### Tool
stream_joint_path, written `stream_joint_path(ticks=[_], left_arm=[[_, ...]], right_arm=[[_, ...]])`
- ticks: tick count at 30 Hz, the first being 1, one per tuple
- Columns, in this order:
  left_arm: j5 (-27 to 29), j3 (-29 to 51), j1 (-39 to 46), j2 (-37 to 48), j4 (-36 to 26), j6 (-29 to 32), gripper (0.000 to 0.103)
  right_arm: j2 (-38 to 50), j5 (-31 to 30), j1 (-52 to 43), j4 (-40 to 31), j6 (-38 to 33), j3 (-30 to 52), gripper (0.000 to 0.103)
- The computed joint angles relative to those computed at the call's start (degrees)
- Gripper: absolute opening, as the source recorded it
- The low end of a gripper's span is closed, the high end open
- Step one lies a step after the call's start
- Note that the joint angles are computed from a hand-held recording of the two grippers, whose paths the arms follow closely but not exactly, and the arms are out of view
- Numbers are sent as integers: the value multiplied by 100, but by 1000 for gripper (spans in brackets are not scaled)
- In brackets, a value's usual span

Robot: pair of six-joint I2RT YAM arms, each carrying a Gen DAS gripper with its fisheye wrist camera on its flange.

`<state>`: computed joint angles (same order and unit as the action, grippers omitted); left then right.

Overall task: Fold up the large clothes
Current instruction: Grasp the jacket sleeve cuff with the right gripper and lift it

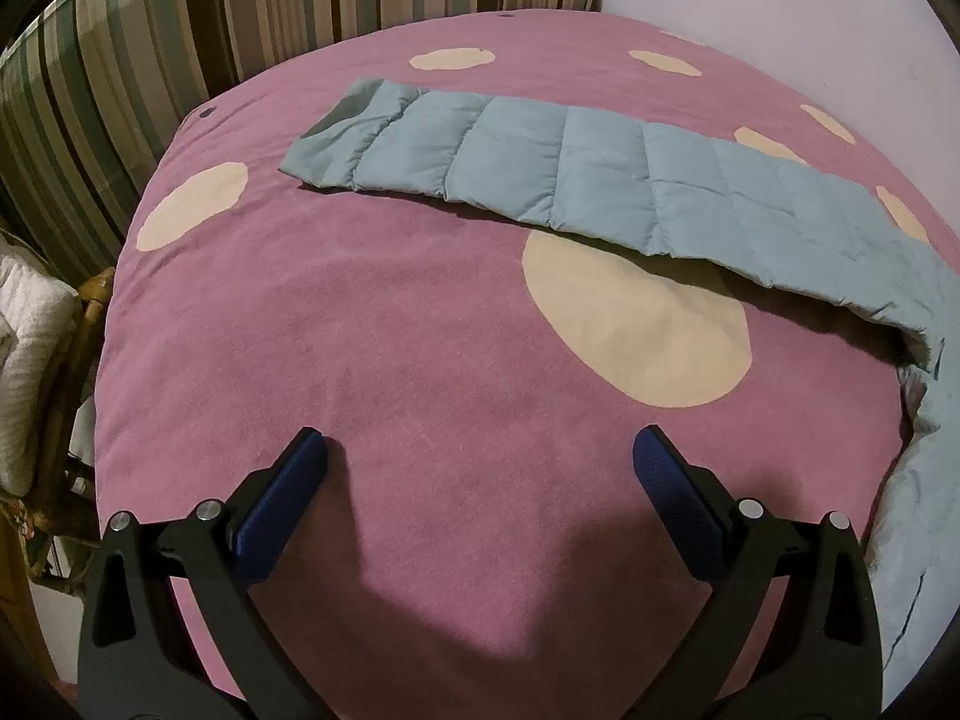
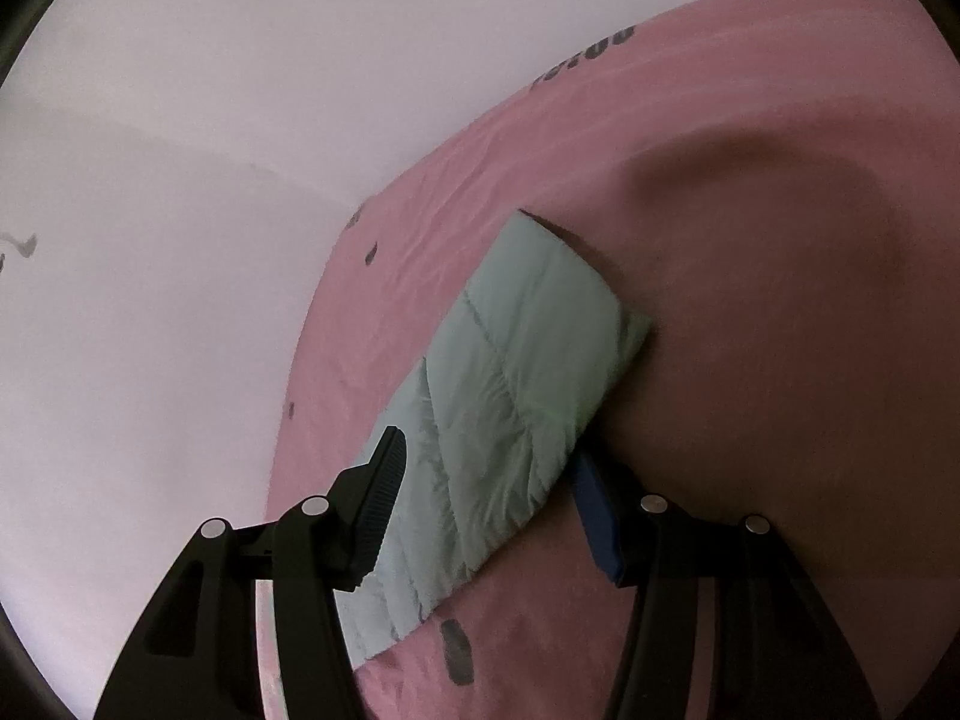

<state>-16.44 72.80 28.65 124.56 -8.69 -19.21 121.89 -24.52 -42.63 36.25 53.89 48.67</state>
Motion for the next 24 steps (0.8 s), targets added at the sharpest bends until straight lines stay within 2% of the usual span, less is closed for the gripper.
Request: stream_joint_path(ticks=[4,8,10,11,12,17,21,24], left_arm=[[-62,-26,-19,-4,28,11,101],[-59,-44,-23,-14,38,2,101],[-44,-30,-21,-3,40,-3,101],[-49,-33,-17,-5,42,5,101],[-46,-34,-14,-5,41,6,101],[-76,1,-20,15,18,18,101],[-101,10,-29,34,8,33,101],[-47,-18,-2,25,48,33,101]], right_arm=[[129,119,21,803,315,-370,55],[222,327,50,1054,356,-359,52],[202,573,135,771,105,-226,27],[314,520,136,666,42,-66,11],[432,393,129,574,27,71,6],[-10,631,346,261,-456,-14,5],[-770,924,1015,-48,-924,-149,5],[-1156,1192,1856,-421,-1291,31,5]])
